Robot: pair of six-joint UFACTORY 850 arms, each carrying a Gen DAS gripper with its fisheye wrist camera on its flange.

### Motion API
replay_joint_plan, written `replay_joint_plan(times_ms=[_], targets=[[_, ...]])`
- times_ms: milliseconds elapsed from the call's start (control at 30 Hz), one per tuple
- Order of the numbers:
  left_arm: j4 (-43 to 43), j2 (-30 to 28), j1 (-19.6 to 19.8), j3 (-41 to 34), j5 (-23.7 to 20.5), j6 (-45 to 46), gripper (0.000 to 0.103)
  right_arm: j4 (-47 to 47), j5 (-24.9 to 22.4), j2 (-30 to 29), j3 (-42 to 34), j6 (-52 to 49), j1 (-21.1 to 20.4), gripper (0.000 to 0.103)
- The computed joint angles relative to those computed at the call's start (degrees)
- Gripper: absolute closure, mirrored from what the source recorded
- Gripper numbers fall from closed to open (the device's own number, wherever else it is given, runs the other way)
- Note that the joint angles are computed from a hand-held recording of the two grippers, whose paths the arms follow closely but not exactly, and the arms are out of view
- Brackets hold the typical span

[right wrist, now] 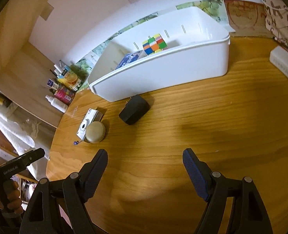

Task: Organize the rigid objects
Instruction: 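Move the left tool to the small white device while the right tool approaches the beige compact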

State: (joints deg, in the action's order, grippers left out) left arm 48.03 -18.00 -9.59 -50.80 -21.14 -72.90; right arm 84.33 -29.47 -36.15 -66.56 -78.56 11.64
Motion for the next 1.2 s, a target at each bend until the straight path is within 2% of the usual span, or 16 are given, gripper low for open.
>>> replay_joint_plan(times_ms=[200, 400, 667, 833, 1067, 1200], targets=[[-8.9, -3.0, 3.6, -3.7, 1.4, 16.8, 0.022, 2.5, 2.3, -0.9, -0.8, 1.8, 2.8, 0.023], [-21.6, -7.6, 6.3, -9.7, -0.1, 36.6, 0.022, 3.8, 4.9, -2.1, -2.4, 2.9, 6.2, 0.023], [-40.6, -15.4, 8.5, -19.9, -6.0, 60.9, 0.022, 7.8, 9.4, -3.5, -4.1, -2.8, 11.1, 0.023], [-47.7, -19.8, 9.0, -25.5, -10.5, 69.0, 0.022, 7.9, 11.9, -4.8, -5.6, -6.2, 14.2, 0.023], [-52.9, -25.9, 9.0, -32.1, -17.4, 75.0, 0.022, 8.7, 15.3, -6.4, -7.3, -9.8, 17.2, 0.023], [-53.7, -27.9, 8.9, -34.1, -19.3, 76.5, 0.022, 9.6, 16.9, -7.3, -8.1, -10.2, 17.7, 0.023]])
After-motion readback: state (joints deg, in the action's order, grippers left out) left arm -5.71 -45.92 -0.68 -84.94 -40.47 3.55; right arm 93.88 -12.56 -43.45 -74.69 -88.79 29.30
